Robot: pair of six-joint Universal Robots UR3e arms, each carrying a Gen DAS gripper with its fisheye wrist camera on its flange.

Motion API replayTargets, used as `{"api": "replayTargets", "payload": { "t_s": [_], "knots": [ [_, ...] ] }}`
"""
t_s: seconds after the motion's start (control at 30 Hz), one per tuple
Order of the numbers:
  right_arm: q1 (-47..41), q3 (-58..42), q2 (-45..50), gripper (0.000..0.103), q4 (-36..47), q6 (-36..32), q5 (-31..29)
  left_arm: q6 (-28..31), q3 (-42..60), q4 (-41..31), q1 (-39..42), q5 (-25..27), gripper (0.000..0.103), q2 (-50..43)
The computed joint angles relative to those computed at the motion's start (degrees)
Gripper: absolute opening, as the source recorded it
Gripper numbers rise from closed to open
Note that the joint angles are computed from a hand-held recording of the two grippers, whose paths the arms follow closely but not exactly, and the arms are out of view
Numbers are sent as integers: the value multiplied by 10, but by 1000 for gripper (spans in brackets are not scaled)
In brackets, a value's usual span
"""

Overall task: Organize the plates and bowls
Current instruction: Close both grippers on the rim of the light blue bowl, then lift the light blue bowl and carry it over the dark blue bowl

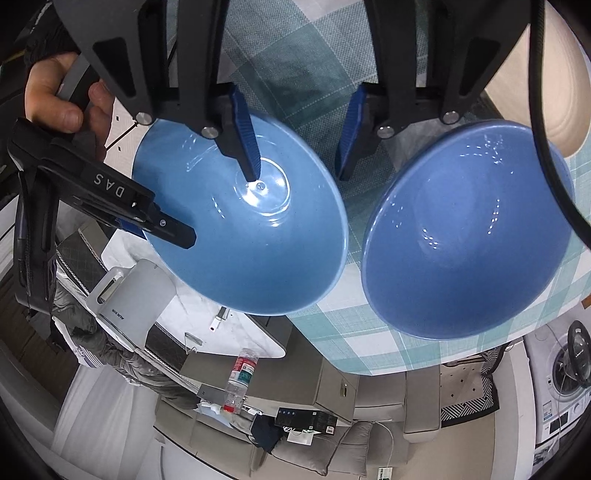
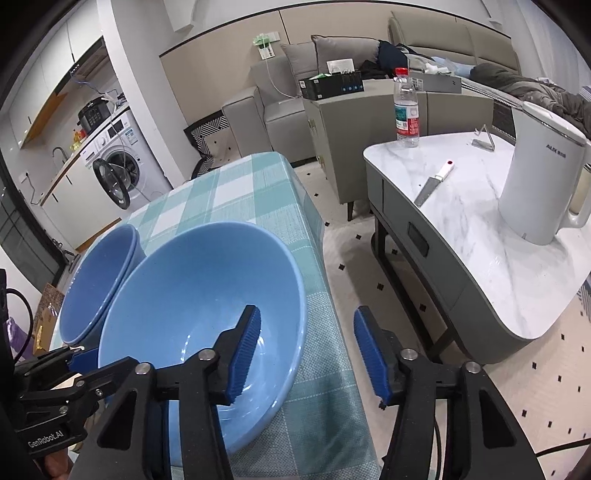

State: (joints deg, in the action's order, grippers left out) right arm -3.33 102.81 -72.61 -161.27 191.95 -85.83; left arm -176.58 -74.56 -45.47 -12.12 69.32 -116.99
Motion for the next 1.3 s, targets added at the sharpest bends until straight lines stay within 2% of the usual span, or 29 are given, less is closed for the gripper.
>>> {"api": "replayTargets", "payload": {
  "t_s": [0.2,0.3,0.47,1.3],
  "knots": [
    [-5,10,-3,42,-7,1,5,2,-1,4,0,-2,36,-2],
    [-4,11,-5,29,-7,-4,5,3,-1,8,1,-2,35,-3],
    [0,8,-4,21,-6,-11,7,3,-2,7,3,-3,32,0],
    [12,8,-14,20,-22,-20,6,12,0,6,-1,8,30,8]
  ]
}}
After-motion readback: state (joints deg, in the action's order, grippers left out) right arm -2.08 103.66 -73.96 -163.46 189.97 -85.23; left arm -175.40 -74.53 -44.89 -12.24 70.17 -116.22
